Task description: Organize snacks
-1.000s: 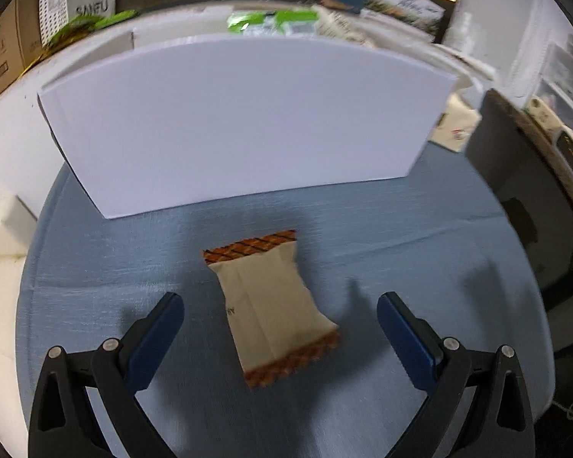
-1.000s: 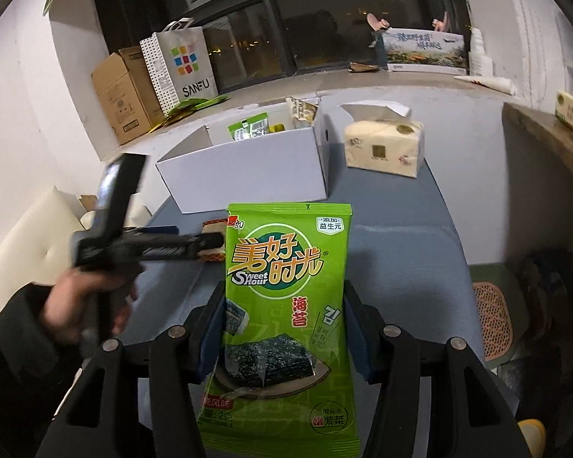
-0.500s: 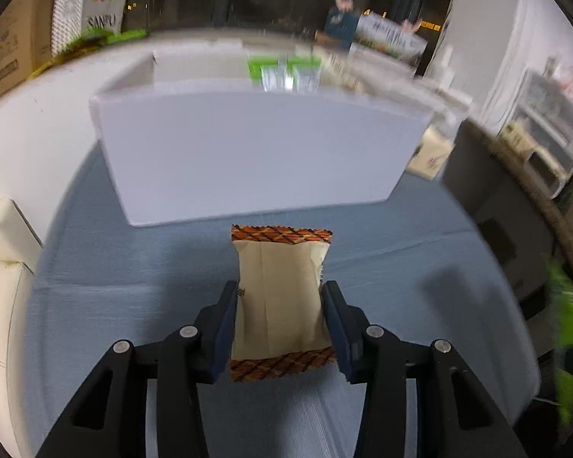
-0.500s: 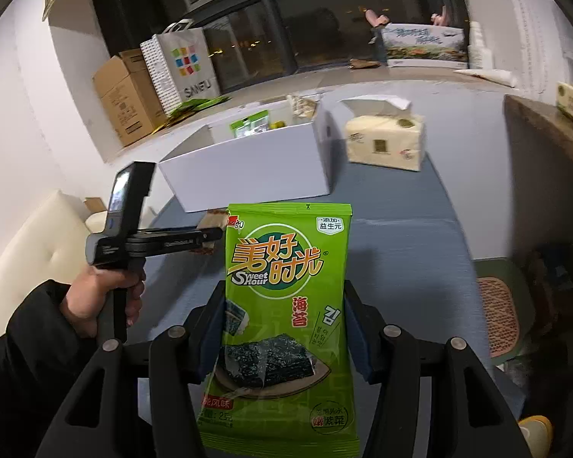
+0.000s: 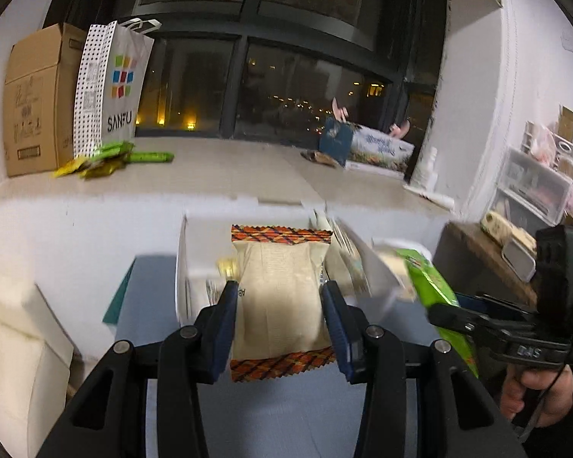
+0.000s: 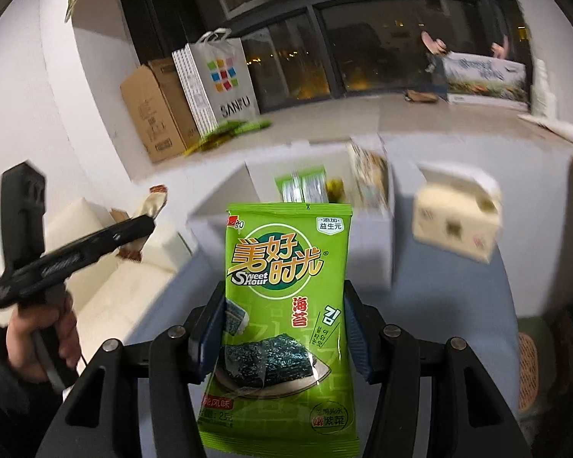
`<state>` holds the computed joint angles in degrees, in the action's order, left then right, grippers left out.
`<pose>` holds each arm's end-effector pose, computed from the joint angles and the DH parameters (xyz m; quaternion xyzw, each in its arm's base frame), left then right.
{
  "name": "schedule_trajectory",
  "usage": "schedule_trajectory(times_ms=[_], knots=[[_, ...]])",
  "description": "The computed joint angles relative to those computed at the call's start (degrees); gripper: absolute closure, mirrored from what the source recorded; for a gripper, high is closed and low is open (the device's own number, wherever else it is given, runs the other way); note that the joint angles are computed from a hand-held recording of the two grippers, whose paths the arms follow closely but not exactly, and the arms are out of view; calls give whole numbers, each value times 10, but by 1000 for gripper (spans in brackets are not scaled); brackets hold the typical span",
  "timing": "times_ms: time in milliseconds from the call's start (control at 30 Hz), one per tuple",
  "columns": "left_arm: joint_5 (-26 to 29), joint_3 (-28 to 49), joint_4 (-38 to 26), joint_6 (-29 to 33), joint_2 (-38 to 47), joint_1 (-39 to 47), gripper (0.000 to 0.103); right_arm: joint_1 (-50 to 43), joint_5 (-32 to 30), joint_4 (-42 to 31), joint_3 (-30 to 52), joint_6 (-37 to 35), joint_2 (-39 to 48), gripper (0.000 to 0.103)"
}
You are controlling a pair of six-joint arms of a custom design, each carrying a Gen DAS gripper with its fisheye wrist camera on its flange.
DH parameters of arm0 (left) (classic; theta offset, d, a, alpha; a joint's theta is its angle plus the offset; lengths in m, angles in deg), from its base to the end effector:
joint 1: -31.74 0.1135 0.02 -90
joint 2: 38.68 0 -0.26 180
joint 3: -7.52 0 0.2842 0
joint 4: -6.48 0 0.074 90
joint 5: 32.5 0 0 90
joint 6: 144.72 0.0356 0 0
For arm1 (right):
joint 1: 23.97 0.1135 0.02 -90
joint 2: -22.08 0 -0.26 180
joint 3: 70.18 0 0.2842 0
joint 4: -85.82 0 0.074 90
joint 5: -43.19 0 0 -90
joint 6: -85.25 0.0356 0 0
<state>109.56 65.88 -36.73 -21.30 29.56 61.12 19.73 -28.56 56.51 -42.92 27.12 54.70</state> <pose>0.2414 0.1037 0.2295 0.1689 0.8469 -0.2071 0.4597 0.1325 0.1112 0.1658 -0.0169 0.8774 0.1699 0.4484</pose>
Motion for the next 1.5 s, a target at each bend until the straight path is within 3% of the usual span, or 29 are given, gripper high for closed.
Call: schedule_trajectory(times_ms=[167, 433, 467, 500, 533, 567, 667, 800, 900, 1000, 1067, 1167, 1300, 1433, 1500], knots=[[-68, 71, 102, -98, 104, -88, 55, -135, -93, 152, 116, -80, 243, 43], [-150, 150, 176, -155, 236, -157, 53, -232, -155, 189, 272, -120, 452, 43], [-158, 153, 179, -157, 243, -159, 48, -236, -155, 187, 287, -126, 468, 43], [-168, 163, 174, -159, 254, -162, 27, -240, -154, 187, 299, -130, 483, 43], [-167, 171, 166, -162, 265, -160, 13, -243, -156, 193, 304, -131, 493, 38], [-161, 168, 175, -169, 268, -154, 0, -248, -164, 200, 310, -129, 504, 25], [-161, 168, 176, -162, 274, -143, 0, -258, -177, 195, 319, -110, 521, 0], [-151, 145, 186, -146, 251, -130, 0, -253, -152, 186, 312, -117, 523, 0], [-158, 93, 217, -133, 188, -122, 0, -236, -122, 181, 301, -129, 505, 0], [-186, 20, 254, -121, 95, -115, 0, -196, -59, 166, 283, -148, 461, 0], [-172, -26, 267, -116, 30, -98, 0, -163, 4, 146, 271, -151, 427, 0], [-128, -68, 228, -114, -50, -60, 0, -120, 57, 130, 233, -145, 348, 0], [-57, -74, 96, -69, -122, -1, 0, -69, 85, 94, 183, -123, 235, 0], [7, -58, -72, 37, -164, 71, 0, -4, 119, 4, 151, -69, 122, 0], [38, -52, -153, 100, -176, 115, 0, 47, 166, -46, 143, -38, 81, 0]])
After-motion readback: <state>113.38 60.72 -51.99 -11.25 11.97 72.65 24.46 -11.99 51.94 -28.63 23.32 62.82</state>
